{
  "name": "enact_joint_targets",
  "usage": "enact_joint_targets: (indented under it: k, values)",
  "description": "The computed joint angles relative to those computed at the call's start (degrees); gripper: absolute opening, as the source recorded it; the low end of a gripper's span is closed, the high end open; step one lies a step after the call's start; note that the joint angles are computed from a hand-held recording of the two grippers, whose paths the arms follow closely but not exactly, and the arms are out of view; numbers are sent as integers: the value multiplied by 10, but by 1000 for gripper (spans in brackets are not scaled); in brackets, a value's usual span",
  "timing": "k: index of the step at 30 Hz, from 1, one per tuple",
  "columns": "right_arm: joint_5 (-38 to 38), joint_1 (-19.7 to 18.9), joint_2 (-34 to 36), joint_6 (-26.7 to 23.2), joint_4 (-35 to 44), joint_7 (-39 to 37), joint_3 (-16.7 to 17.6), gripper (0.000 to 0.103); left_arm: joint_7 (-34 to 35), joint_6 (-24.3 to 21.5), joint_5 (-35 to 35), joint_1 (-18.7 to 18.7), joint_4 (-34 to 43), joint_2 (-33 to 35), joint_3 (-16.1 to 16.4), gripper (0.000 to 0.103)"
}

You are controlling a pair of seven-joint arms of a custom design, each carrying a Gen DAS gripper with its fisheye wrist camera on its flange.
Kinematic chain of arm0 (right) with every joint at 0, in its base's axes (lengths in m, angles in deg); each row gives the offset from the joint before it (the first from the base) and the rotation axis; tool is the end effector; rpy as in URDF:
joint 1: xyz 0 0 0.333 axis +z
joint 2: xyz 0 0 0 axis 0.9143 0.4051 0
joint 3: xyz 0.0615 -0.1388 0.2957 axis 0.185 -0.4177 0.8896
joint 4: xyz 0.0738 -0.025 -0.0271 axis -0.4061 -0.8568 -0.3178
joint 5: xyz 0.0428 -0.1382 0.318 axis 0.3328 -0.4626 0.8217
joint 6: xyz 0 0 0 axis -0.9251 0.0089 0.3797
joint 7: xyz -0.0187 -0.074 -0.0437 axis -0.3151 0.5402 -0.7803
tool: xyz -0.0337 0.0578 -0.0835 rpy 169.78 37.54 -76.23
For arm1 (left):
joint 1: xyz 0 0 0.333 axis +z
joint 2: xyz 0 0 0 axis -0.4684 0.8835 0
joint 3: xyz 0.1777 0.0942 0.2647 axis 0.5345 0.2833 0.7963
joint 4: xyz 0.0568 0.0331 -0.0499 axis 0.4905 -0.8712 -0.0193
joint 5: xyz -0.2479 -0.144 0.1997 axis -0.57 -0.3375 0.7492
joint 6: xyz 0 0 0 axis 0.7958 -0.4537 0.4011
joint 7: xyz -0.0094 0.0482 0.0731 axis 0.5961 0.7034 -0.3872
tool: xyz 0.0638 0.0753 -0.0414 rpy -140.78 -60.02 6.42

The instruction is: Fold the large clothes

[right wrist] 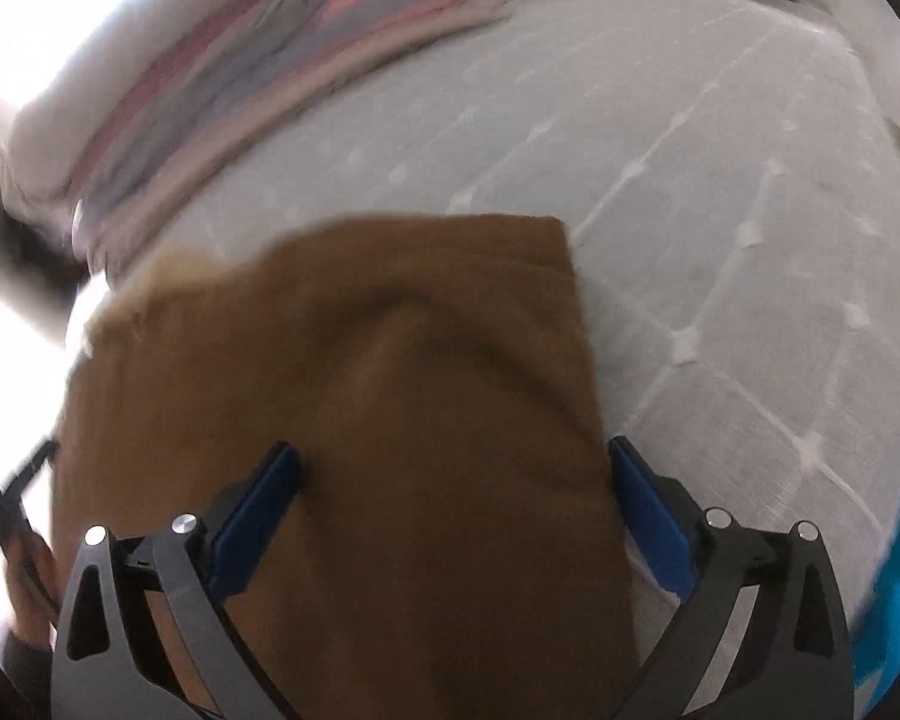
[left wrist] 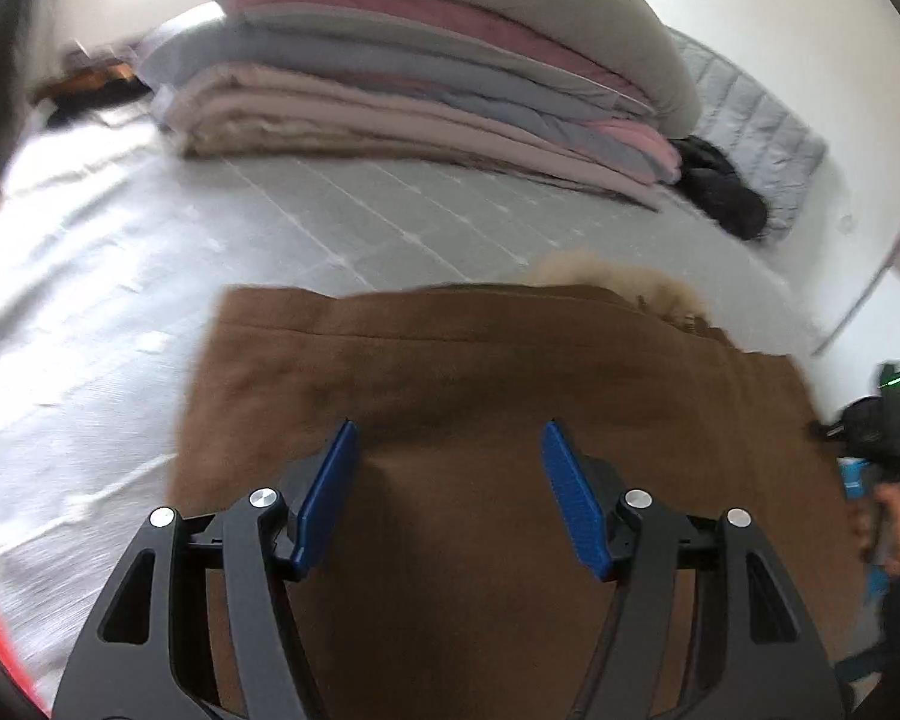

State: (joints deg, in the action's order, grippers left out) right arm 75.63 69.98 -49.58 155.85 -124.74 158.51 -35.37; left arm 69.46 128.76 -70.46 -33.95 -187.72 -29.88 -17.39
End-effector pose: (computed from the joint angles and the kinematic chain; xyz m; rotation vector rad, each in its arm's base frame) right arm 0.4194 0.1038 0.5902 -1.2295 2.1734 -0.3240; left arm 0.5680 -0.1911 0.5514 -1.5249 2.2110 -1.1172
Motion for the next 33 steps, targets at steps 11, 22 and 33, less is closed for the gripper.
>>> enact_joint_targets:
  k: [11,22,33]
  values:
    - [-8,49,-60,66,-18,68,125,96,-168,125,248,-41,-210,-197,55,79]
    - [-145,41,-37,-6,35,201,170,96,-107,40,176,-184,-324,-350,232,79]
    - [-67,80,-70,8,-44,178,106,96,-12,-149,-166,-268,-376,-420,429,79]
